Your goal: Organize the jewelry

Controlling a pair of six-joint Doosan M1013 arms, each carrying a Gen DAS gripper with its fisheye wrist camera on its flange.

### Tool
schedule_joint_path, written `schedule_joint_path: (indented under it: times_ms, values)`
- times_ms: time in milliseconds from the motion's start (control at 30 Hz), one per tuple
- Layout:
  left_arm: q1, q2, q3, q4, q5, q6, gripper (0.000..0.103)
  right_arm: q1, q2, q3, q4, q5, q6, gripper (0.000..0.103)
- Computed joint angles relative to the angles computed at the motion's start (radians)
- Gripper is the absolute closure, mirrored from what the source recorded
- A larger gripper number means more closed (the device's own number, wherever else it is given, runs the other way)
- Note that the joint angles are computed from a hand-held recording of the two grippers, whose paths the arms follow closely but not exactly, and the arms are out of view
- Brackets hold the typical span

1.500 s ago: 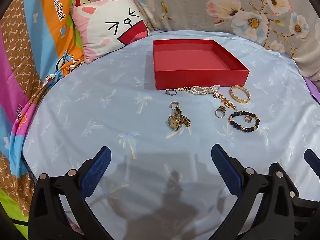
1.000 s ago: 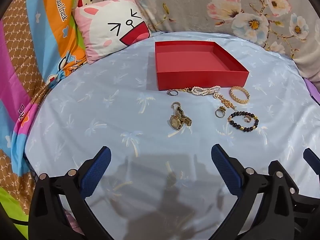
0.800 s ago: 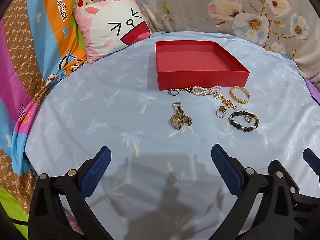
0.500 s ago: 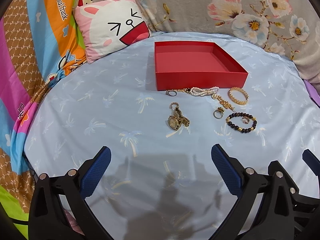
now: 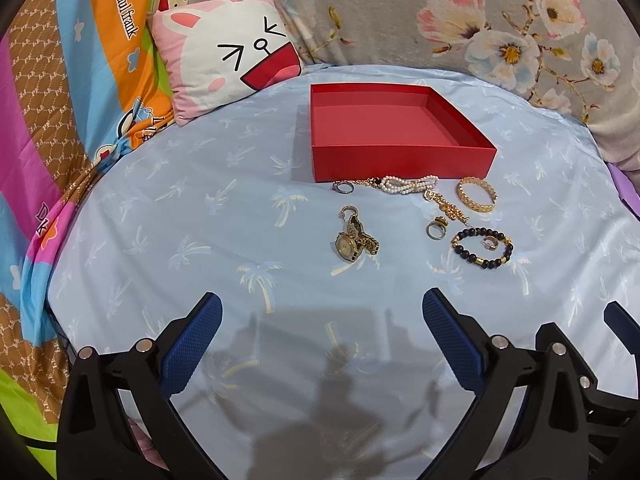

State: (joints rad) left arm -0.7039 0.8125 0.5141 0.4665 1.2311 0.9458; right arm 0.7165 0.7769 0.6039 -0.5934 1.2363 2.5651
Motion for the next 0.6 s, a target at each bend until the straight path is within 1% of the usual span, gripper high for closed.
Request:
schedule_joint_path:
  times_ms: [133, 600]
  values:
    - [0.003, 0.008, -0.017, -0.005, 0.008, -0.003, 0.005, 0.001, 0.001, -0.002, -0.001, 0.001, -0.001, 0.005]
    - [0.008, -0.004, 0.006, -0.006, -0.010, -0.015, 0.005, 0.001, 0.007, -0.015, 0.001, 0.010, -0.005, 0.005]
